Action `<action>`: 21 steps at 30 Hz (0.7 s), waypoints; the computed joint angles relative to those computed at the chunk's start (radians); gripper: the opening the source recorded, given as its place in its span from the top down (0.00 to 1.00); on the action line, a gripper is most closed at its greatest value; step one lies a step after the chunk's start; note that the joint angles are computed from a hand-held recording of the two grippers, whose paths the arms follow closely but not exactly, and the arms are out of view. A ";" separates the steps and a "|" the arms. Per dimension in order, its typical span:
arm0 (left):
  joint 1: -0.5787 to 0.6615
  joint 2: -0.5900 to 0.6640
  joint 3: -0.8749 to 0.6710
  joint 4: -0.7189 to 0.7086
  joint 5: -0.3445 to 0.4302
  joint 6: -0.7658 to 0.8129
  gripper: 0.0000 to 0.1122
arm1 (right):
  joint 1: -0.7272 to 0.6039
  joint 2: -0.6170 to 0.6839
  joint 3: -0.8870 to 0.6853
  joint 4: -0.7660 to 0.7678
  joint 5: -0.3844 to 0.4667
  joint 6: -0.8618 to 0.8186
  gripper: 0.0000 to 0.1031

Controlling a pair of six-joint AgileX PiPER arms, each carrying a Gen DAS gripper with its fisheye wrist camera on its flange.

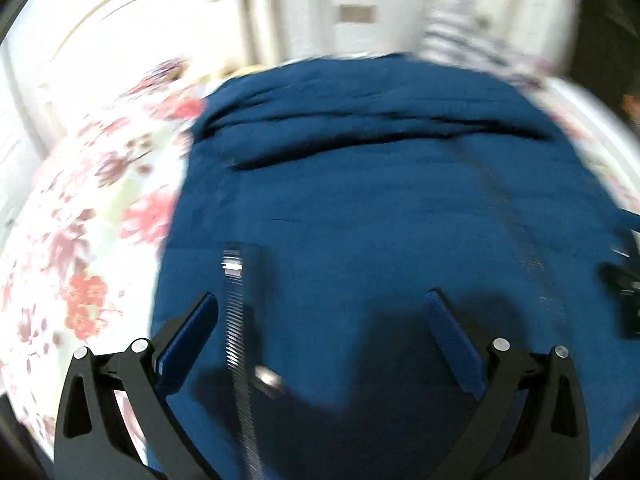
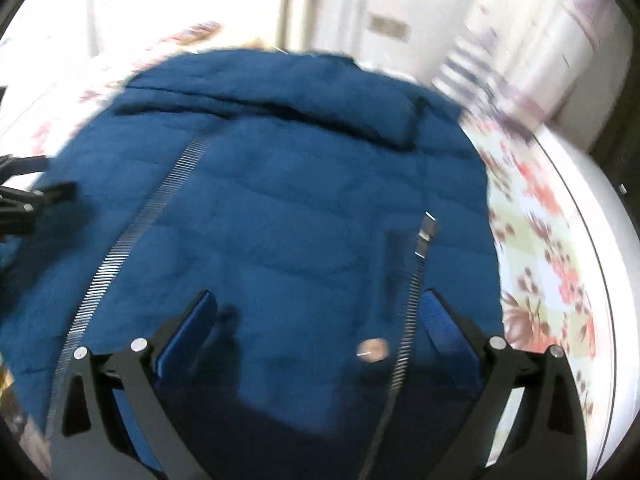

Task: Fold large clothes
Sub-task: 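Smooth the jacket front near the zippers with both grippers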

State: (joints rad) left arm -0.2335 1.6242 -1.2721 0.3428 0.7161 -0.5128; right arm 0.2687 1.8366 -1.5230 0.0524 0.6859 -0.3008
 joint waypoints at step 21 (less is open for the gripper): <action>0.071 -0.280 0.382 0.001 -0.073 0.011 0.12 | -0.225 -0.171 0.320 0.313 -0.025 -0.329 0.03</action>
